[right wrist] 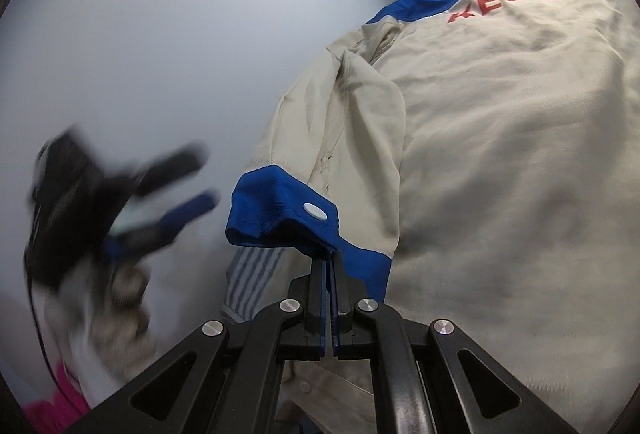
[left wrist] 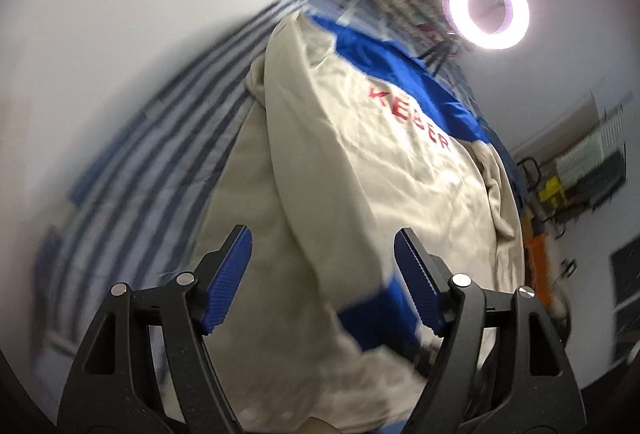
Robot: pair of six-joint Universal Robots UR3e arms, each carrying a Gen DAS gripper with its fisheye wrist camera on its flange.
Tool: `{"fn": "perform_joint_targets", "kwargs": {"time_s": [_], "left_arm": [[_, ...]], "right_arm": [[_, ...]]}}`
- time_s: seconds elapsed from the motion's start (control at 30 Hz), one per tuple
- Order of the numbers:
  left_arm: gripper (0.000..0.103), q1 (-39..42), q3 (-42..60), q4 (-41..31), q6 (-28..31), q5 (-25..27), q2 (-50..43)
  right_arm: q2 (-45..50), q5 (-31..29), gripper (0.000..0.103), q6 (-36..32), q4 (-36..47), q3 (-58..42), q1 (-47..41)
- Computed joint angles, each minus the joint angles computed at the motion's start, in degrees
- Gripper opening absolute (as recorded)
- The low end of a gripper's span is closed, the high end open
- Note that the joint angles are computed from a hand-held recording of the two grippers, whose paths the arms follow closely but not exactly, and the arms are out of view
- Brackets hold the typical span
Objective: Fold large clothes
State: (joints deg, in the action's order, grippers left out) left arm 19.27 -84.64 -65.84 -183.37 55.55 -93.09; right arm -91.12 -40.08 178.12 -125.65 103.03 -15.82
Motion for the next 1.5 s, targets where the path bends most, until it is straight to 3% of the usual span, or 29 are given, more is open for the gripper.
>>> {"fn": "perform_joint_targets", "kwargs": {"time_s": [0.17, 0.23, 0.27, 0.3, 0.43, 0.47, 0.5, 0.57, 0.73, 0.83, 0.93, 1.03, 1.23, 1.33, 1.4, 1.43, 1.5], "left_arm": [[0.075, -4.06, 8.21, -0.13, -3.63, 2.80, -11.16], [0.042, -6.19, 9.58, 1.32, -3.55, 6.27, -13.01], [0.005, -6.90, 11.16, 0.46, -3.09, 7.91, -14.33], [0.002, -7.12, 11.83, -0.11, -3.04, 8.25, -14.98], [0.001, -5.61, 11.32, 1.84, -1.12, 8.66, -13.80], [0.001, -5.13, 11.34, 1.91, 0.10, 9.25, -12.81], [0.001, -4.89, 12.50, 1.69, 0.84, 9.79, -13.00], [0.000, -4.21, 14.74, 0.42, 2.72, 10.71, -12.45], [0.000, -4.00, 21.48, -4.00, 7.79, 12.89, -11.60], [0.000, -5.72, 24.41, -4.90, 11.44, 15.07, -10.59], [0.000, -8.70, 25.79, -4.78, 14.35, 18.28, -9.70], [0.000, -11.30, 22.11, -1.98, 15.63, 20.70, -7.73], [0.000, -18.17, 8.17, 5.25, 17.37, 22.79, -3.26], [0.000, -23.36, 3.16, 9.50, 16.58, 25.61, -3.31], [0.001, -25.04, 1.66, 8.39, 16.98, 24.02, -3.54], [0.006, -26.13, 1.41, 7.32, 17.20, 24.50, -3.72], [0.034, -26.33, -0.20, 5.86, 17.67, 23.28, -2.29]], "right_arm": [[1.89, -0.67, 0.000, -0.12, -1.79, -0.05, 1.50], [1.35, -0.57, 0.000, -0.90, -0.95, -0.05, 2.12], [1.74, -0.69, 0.000, -1.35, -0.79, -0.51, 2.72], [1.98, -0.91, 0.000, -2.44, 0.14, -1.26, 3.57], [2.80, 4.26, 0.010, -11.18, 8.24, -4.31, 3.44], [1.89, 6.63, 0.030, -12.23, 8.83, -3.34, 2.08], [0.53, 8.93, 0.035, -10.76, 6.05, -0.91, 0.14], [1.22, 10.34, 0.035, -5.87, 0.94, 0.55, -1.91], [14.21, 1.75, 0.028, 10.84, -9.47, -10.53, 3.09], [23.32, 1.30, 0.027, 15.89, -11.88, -20.37, 8.45], [31.55, 1.88, 0.027, 16.85, -9.47, -31.43, 13.48], [34.95, 2.57, 0.027, 14.22, -2.47, -36.64, 15.58], [16.10, -2.30, 0.029, -1.48, 5.31, -15.53, 4.77], [11.24, -3.16, 0.031, -5.83, 11.06, -13.34, -2.60], [10.84, -3.13, 0.034, -7.00, 13.48, -14.97, -5.74], [10.96, -3.37, 0.037, -7.34, 14.45, -16.22, -6.94], [10.68, -3.80, 0.041, -8.87, 16.52, -17.76, -8.72]]}}
